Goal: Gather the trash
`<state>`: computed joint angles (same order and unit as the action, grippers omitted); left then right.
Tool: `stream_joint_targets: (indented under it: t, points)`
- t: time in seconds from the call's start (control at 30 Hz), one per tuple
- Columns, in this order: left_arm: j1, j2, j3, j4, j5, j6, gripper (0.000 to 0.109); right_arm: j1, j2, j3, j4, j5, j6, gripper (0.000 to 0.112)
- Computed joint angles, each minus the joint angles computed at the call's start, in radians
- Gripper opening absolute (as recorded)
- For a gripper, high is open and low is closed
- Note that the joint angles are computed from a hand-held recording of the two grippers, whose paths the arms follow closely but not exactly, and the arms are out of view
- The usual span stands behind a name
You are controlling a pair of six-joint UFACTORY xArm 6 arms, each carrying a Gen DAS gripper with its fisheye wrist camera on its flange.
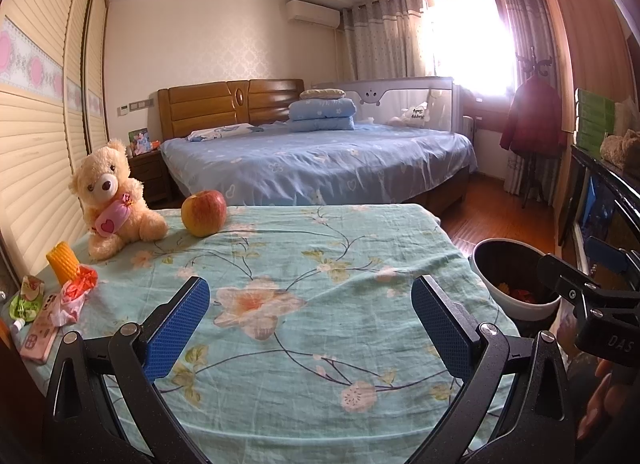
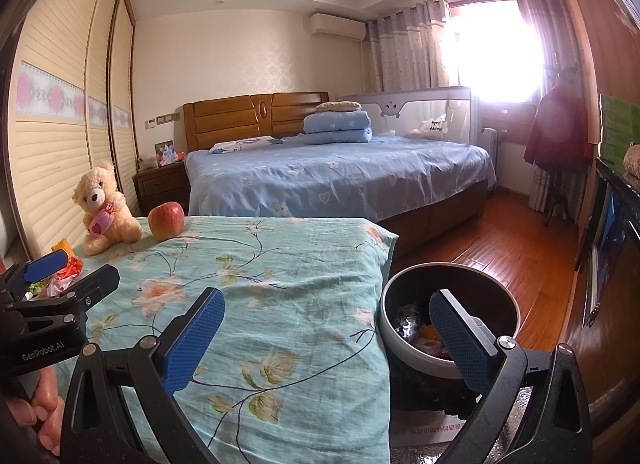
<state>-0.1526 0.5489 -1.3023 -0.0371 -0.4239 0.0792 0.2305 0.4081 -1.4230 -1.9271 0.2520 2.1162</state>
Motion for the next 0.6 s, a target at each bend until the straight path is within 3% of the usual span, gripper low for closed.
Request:
stream_joint_targets:
  t: [0.6]
  points:
    - [0.016, 0.029, -0.033, 0.049, 0.033, -0.042, 0.103, -0.006, 0.034, -0.029, 0.066, -0.031, -0.068, 0.103]
